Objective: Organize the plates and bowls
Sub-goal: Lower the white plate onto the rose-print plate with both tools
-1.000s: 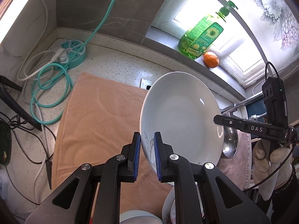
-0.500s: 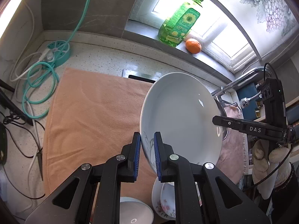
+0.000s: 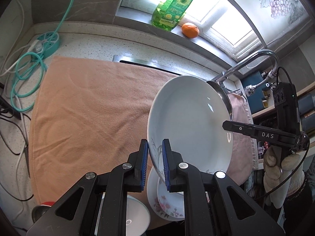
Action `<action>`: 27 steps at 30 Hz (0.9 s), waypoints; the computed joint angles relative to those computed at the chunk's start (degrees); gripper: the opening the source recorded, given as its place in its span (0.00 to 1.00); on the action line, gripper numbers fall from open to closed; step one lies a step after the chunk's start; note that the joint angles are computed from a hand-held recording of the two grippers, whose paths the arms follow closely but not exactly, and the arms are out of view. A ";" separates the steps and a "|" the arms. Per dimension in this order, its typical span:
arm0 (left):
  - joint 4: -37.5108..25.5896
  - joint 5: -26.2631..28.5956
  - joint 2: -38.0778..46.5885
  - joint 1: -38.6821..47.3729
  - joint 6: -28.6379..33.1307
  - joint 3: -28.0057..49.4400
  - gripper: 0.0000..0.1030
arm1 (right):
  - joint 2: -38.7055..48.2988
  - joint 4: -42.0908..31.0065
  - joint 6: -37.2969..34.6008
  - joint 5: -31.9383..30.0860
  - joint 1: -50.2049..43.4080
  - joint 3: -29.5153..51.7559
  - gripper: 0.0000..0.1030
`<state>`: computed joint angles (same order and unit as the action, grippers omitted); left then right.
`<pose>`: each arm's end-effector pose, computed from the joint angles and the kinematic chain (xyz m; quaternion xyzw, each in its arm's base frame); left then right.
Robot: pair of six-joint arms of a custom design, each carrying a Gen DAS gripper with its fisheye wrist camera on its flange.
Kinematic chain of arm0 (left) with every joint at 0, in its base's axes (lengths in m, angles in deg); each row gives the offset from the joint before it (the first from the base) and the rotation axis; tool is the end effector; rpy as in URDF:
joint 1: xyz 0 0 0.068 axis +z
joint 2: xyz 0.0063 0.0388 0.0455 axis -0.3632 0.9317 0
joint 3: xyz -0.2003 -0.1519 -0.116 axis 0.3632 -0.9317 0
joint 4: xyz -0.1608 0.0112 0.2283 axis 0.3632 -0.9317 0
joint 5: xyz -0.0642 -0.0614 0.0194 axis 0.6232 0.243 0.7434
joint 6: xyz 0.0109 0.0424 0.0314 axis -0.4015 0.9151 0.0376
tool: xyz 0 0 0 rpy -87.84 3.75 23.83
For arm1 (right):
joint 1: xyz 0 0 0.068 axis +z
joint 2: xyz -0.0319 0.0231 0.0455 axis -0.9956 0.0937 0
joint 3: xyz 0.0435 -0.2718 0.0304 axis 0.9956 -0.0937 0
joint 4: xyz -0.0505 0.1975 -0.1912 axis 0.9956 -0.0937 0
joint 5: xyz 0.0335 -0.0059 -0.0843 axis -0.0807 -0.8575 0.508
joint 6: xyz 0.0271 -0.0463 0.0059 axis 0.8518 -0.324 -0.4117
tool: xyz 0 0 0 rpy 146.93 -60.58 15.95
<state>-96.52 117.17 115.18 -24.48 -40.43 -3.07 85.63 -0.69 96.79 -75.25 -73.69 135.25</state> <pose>0.3105 -0.0353 0.3001 0.1516 0.9470 -0.2517 0.1296 0.3265 0.0718 0.3008 0.0887 0.9761 0.1604 0.1164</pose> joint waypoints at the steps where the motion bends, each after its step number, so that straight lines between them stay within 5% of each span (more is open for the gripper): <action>1: -0.15 -0.05 -0.29 -0.09 0.30 -0.42 0.12 | -0.74 0.03 0.05 0.18 0.03 -0.89 0.06; 27: -0.49 -1.54 -2.33 -5.01 4.76 -8.41 0.12 | -16.45 5.20 10.63 -0.17 1.75 -24.16 0.06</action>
<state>-97.01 115.63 112.85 -29.49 -35.66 -11.48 69.18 4.51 107.42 -75.42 -71.94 111.09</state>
